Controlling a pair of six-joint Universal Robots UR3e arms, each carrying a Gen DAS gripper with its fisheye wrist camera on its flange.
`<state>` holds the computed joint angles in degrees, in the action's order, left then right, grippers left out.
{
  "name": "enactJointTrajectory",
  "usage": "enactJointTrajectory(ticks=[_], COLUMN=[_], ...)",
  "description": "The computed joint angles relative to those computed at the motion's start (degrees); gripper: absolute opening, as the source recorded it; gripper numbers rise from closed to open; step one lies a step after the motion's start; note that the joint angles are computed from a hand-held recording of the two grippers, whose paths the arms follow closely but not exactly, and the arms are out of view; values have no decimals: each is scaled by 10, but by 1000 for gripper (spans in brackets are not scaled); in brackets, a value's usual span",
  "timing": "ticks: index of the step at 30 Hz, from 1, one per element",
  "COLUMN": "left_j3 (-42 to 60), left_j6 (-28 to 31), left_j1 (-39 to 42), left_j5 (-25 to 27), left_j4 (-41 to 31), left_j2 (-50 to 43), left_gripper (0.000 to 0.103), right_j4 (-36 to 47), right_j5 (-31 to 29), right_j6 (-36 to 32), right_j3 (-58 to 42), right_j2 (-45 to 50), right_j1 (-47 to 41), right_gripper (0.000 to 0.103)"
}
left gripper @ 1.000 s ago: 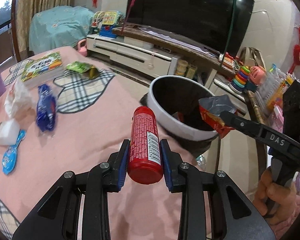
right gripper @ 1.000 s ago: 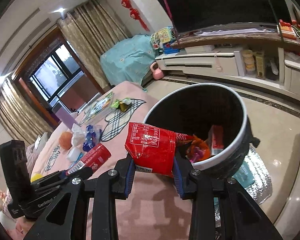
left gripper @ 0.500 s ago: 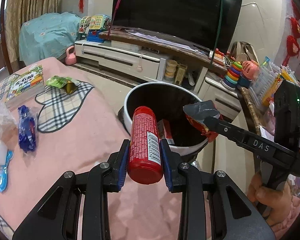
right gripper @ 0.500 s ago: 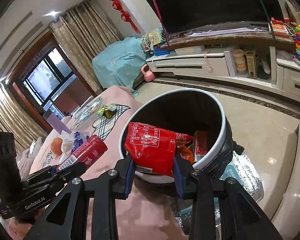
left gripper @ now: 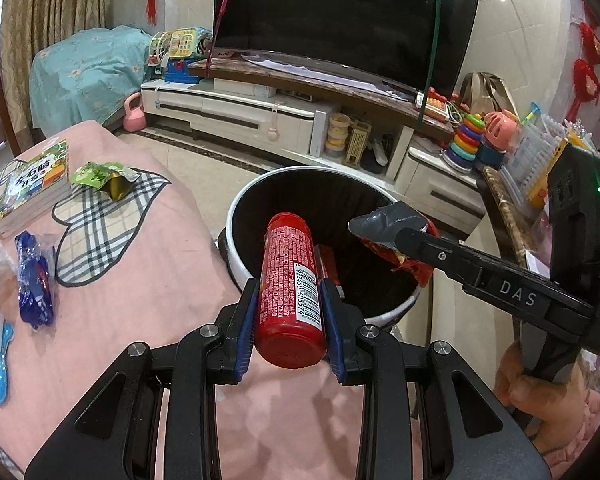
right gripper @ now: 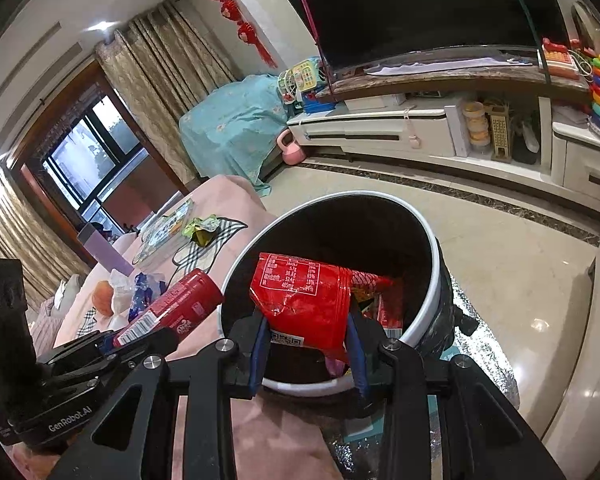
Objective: Collect trash
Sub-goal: 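Open both grippers to drop the red can and red bag into the bin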
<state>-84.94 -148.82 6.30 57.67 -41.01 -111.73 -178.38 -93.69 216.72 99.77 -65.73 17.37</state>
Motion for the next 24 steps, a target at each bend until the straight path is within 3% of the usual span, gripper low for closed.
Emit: enactJointTrajectory(ticks=[22,24], left_j3=[81,89], left_j6=[-21,-19], left_j1=[-36,-37], left_j5=[34,33], left_j4=[-16,-25], left_j2=[-67,-71], left_gripper=[29,29], right_j4=[48,50], right_j5=[21,33], right_j6=[-28,-25], right_j3=[-50,-49], right_j2=[14,16], right_j1=[-27,-33], right_gripper=[34,38])
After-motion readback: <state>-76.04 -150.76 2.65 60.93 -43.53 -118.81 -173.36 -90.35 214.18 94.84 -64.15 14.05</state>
